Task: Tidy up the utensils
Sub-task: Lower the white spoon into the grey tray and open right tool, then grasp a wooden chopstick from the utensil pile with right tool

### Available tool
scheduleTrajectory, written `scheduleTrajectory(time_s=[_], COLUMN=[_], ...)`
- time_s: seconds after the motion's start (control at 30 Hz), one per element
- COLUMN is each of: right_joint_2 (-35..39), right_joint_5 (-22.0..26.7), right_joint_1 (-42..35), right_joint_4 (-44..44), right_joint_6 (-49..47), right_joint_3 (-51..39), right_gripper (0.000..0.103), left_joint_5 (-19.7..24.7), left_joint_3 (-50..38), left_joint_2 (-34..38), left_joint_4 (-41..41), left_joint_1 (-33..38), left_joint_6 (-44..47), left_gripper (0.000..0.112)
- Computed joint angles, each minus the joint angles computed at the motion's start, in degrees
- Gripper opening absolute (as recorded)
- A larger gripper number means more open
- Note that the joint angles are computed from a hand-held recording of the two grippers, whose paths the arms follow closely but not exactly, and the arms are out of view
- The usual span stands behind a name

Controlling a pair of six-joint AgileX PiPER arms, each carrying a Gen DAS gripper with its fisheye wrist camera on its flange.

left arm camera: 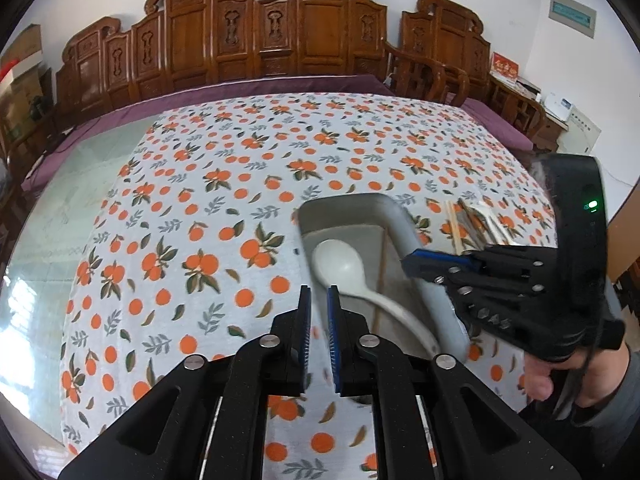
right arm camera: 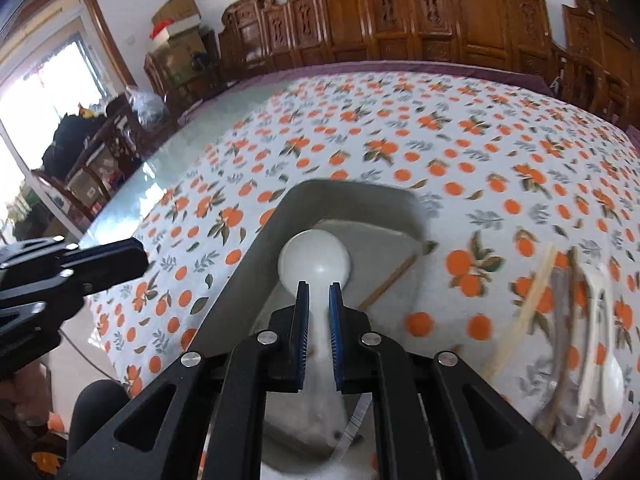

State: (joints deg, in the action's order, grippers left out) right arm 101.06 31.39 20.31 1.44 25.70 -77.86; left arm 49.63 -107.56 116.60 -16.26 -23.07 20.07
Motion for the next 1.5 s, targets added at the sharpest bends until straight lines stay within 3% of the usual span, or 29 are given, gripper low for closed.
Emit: scheduleTrajectory(time_s=[0.13,0.37,0.47,0.57,0.83,1.17,1.5], right_joint_2=[-7.22,-17.24,-18.23,-17.52,-12.07,-8.35,-9.46], right_joint_5=[-1.60,-2.53,-3.71,-5.02,-7.84,-7.96,-8.70], right_joint_1=[-2.20,-9.89,-14.01,-17.11,-19.79,-18.42,-20.47], right_joint_4=[-3.12,-6.04,-3.05,1.03,8.31,1.96,8.92], right_joint_6=[1.01,-1.10,-4.82,-9.55,-18.39,-13.49,-18.77], right_joint_3=[7.41,18.38,21.45,23.13,24.05,24.26,25.74], right_gripper=[0.012,0.012,0.012,0.020,0.020,0.020,0.010], left_joint_5=[-0.71,-1.80,-1.44,-0.73,1.52,3.07,3.31], left_joint_3=[0.88,0.92,-0.29,-2.27,-7.95,-12.25,-12.96], left_joint_2=[-1.12,-1.68,-0.84,0.72,5.32,8.76,9.42], left_joint_4=[-0.66,-0.35,0.10,0.70,2.62,2.74,4.05], left_joint_1=[-2.00,-6.11,-7.39,-8.49,-10.56,-11.63,-12.99], left_joint_6=[0.13,-1.16,-2.29,-3.24,-5.77,-6.69,-7.62], left_gripper=[0.020,0.048,0.049,0.049,0.049,0.049,0.049])
